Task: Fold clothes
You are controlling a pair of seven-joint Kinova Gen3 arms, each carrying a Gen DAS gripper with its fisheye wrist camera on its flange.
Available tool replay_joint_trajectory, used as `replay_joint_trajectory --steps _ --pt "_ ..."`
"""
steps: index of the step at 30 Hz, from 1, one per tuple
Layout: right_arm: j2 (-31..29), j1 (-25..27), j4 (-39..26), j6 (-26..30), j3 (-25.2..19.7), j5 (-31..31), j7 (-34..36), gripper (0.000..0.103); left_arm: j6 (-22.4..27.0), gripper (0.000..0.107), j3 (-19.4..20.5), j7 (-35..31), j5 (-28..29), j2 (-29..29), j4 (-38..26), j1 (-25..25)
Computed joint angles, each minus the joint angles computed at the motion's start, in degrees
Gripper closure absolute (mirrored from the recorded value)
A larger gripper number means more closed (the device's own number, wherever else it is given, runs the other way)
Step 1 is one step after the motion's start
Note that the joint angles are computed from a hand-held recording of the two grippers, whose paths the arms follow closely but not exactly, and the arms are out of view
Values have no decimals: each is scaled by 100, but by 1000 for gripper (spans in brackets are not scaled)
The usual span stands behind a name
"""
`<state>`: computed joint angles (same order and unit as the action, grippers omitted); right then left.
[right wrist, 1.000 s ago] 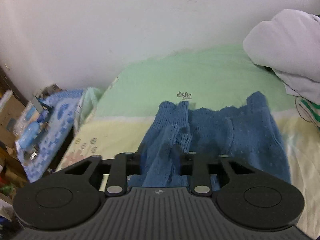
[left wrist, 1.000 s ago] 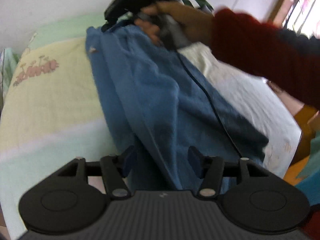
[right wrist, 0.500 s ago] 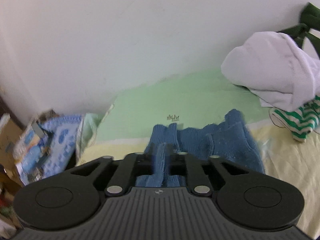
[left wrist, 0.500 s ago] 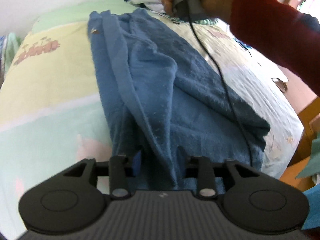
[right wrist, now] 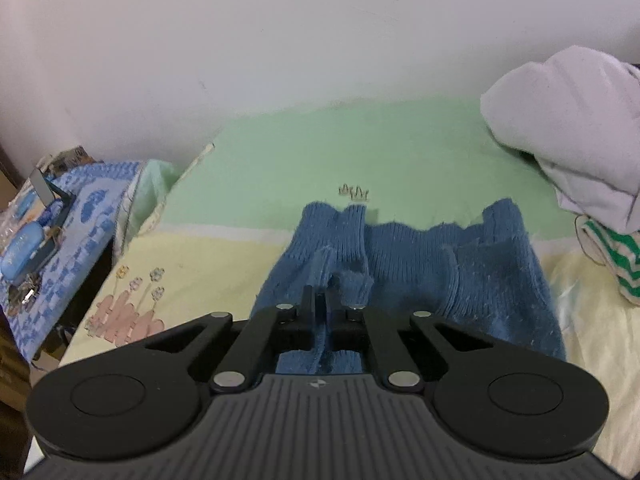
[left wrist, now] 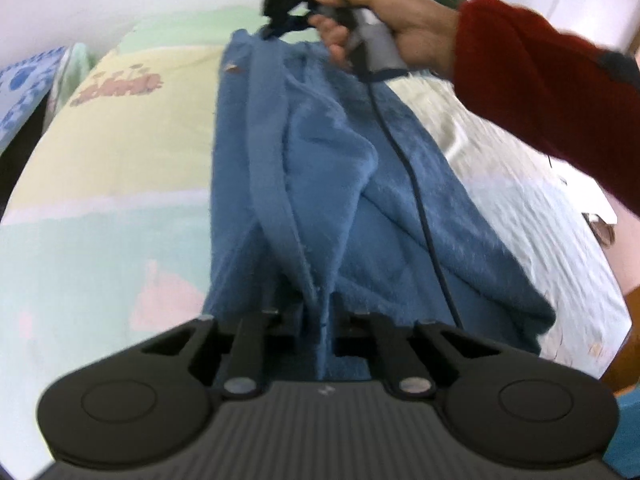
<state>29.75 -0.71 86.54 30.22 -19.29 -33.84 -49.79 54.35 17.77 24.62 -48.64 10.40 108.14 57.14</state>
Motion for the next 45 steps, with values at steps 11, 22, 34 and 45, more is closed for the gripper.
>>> replay_joint_trajectory --steps 11,22,34,45 --pt "-196 838 237 498 -120 -1930 1243 98 583 107 135 100 -354 -59 -212 186" --pt "-1270 628 1241 910 1208 -4493 2198 98 322 107 196 -83 -559 -163 -44 177" --pt "-1359 -1781 1481 -986 2649 -4398 2066 98 174 107 113 484 -536 -310 444 -66" --pt "-171 -2140 685 -503 2731 -3314 1336 93 -537 107 469 1476 -650 -826 1188 -679"
